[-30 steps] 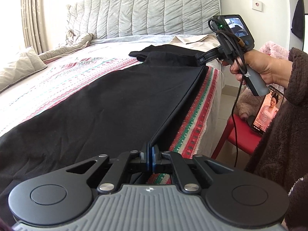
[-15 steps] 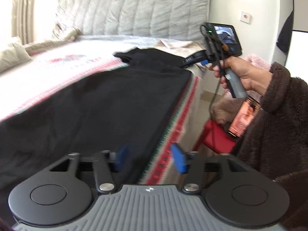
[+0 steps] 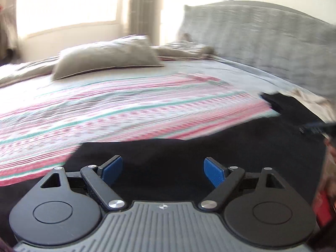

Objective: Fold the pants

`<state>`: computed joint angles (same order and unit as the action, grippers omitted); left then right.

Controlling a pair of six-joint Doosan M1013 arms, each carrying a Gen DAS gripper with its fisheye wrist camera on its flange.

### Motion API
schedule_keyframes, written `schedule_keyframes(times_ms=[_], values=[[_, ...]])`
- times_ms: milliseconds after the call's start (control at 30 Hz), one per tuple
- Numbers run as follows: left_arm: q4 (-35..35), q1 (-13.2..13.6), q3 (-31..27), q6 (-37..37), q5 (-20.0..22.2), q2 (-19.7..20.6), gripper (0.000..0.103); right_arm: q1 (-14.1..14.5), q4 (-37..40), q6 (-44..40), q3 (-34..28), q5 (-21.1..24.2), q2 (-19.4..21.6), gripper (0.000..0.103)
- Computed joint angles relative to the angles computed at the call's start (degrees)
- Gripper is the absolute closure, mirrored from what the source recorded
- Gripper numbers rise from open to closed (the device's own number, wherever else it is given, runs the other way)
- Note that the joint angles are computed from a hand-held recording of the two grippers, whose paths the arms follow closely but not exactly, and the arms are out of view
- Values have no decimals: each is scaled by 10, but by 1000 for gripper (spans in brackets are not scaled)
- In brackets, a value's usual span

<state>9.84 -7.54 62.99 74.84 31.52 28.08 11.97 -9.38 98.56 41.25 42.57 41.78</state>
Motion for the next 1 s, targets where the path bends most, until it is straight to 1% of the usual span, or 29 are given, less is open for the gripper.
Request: schedule_keyframes(times_ms=[67, 133, 167, 233, 267, 300, 367, 467, 533, 567, 600, 667, 700, 733, 767, 800, 833, 867, 900, 933, 967, 1000], values=[[31, 9, -26, -52, 31, 13, 4, 7, 23, -23, -22, 10, 11, 24], [36, 20, -58, -69, 72, 32, 4, 12, 63, -51, -41, 20, 21, 24], [38, 25, -80, -71, 100, 44, 5, 14, 92, -71, -54, 30, 28, 24], [35, 36, -123, -75, 154, 68, 11, 19, 137, -105, -70, 45, 36, 24], [20, 43, -142, -72, 176, 79, 14, 22, 153, -122, -76, 51, 39, 24], [-7, 52, -162, -67, 197, 90, 16, 25, 161, -137, -82, 54, 42, 24], [-79, 72, -190, -55, 219, 107, 21, 32, 163, -159, -86, 50, 45, 24], [-198, 99, -217, -34, 235, 128, 27, 37, 176, -187, -88, 44, 45, 24], [-259, 111, -223, -27, 238, 136, 30, 39, 176, -191, -89, 43, 47, 24], [-281, 114, -224, -24, 240, 138, 35, 39, 174, -191, -95, 46, 50, 24], [-304, 118, -230, -18, 246, 141, 44, 40, 172, -189, -97, 46, 51, 24], [-354, 124, -249, -5, 277, 155, 59, 41, 168, -185, -103, 50, 54, 24], [-353, 123, -253, -5, 283, 157, 65, 41, 168, -184, -106, 53, 56, 24], [-340, 119, -249, 0, 282, 154, 69, 42, 165, -182, -109, 55, 58, 24], [-313, 113, -244, -3, 276, 149, 79, 43, 162, -180, -111, 57, 60, 24], [-276, 106, -230, -24, 252, 141, 81, 43, 160, -179, -114, 60, 62, 24], [-247, 98, -210, -36, 218, 128, 82, 44, 160, -180, -116, 64, 63, 24], [-218, 91, -182, -42, 173, 112, 83, 44, 158, -180, -120, 69, 65, 24], [-189, 83, -147, -43, 114, 92, 84, 45, 153, -179, -126, 76, 69, 24], [-163, 78, -124, -50, 75, 80, 84, 46, 146, -178, -131, 83, 72, 24], [-141, 74, -116, -58, 58, 76, 84, 47, 138, -176, -141, 94, 77, 24], [-127, 72, -118, -59, 60, 78, 83, 48, 130, -173, -147, 102, 81, 24]])
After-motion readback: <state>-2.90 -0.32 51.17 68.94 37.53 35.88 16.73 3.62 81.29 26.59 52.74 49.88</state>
